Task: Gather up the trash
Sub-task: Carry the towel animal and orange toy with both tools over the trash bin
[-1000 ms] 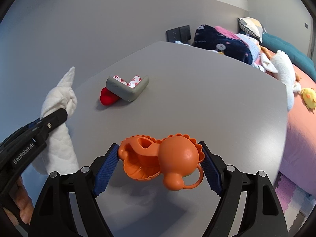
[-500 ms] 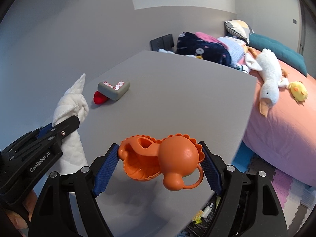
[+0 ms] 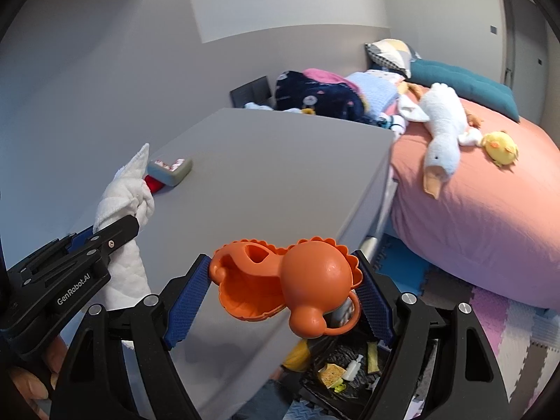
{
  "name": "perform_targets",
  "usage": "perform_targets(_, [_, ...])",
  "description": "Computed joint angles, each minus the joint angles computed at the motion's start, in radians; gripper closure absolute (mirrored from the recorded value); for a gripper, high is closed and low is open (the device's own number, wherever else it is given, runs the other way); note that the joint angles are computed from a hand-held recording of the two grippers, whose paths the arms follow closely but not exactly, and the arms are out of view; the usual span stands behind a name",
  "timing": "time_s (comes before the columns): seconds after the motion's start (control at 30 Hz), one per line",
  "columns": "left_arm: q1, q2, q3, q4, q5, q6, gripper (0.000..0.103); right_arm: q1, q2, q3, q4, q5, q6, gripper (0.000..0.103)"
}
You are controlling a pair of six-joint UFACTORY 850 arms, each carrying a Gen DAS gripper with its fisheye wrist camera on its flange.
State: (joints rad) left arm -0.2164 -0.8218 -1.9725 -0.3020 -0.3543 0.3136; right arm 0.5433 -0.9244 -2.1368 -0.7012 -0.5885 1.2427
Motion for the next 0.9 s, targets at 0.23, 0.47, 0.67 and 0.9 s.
perform_targets(0.23, [-0.037,0.034,0.053,-0.054,0.016,0.084,0.073,-0.009,0.14,0.227,-0.161,0.032,0.219,0.023])
perform_targets(0.47, [-0.078,0.047,0.077,-0.109,0.007,0.174,0.073,-0.024,0.243,0.388,-0.275,0.029,0.394,0.023])
perform_targets(0.67, [-0.119,0.05,0.087,-0.152,-0.003,0.263,0.073,-0.039,0.316,0.499,-0.354,0.012,0.531,0.023])
perform_targets(0.9, [-0.151,0.036,0.081,-0.247,-0.057,0.389,0.073,-0.061,0.386,0.603,-0.398,-0.011,0.638,0.023])
